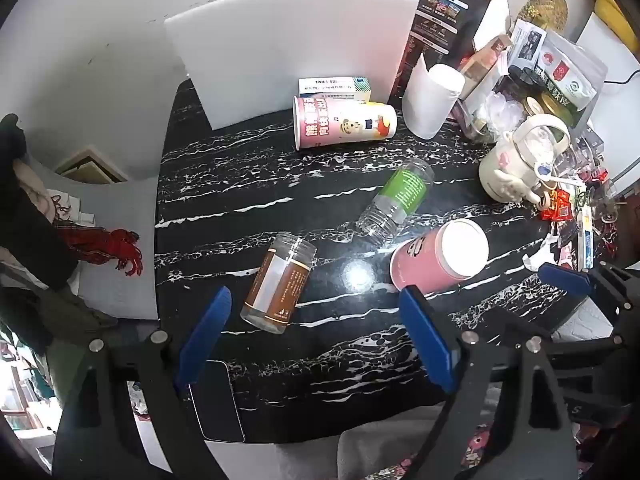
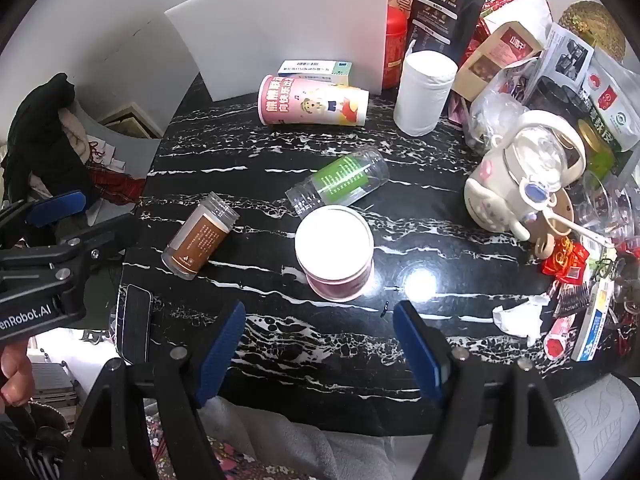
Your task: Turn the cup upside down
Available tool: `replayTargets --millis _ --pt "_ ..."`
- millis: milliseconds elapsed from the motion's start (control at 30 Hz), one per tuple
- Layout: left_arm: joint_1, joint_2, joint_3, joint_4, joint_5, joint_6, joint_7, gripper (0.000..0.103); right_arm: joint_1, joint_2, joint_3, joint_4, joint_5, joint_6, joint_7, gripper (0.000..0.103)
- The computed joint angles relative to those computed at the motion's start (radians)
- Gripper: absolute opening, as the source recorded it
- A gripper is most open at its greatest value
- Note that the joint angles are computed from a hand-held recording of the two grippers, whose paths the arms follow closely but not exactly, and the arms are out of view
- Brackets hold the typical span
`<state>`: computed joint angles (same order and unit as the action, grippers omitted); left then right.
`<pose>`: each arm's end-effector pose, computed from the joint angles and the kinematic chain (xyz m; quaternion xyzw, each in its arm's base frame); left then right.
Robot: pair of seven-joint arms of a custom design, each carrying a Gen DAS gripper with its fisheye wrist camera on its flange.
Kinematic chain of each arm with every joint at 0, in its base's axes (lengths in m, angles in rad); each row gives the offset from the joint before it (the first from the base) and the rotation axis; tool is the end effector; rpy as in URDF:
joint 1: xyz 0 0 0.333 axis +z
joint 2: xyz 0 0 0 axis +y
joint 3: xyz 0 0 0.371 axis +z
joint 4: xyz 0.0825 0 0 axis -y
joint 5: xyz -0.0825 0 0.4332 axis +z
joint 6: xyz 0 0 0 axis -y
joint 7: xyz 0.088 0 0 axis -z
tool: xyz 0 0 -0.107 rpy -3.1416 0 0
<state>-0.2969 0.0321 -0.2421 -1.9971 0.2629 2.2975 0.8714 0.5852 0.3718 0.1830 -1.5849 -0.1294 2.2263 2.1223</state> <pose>0.5466 -0.3188 0.5048 -0.7014 0.6923 -0.1141 0.1256 0.5603 0.5087 0.4863 -0.7850 0.6035 -0.0414 0.1336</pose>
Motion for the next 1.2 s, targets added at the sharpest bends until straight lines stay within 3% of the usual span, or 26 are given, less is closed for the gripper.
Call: replayTargets --millis 367,1200 --pt "0.002 0.01 0.002 0.014 -0.039 0.0 0.057 0.085 0.0 -0.001 0.0 -0.002 0.0 -0.002 0.002 0.077" --pt "0.002 0.006 0.002 0.003 -0.056 0.009 0.063 0.085 0.002 -0.005 0.0 -0.005 -0.006 -0.002 0.003 0.077"
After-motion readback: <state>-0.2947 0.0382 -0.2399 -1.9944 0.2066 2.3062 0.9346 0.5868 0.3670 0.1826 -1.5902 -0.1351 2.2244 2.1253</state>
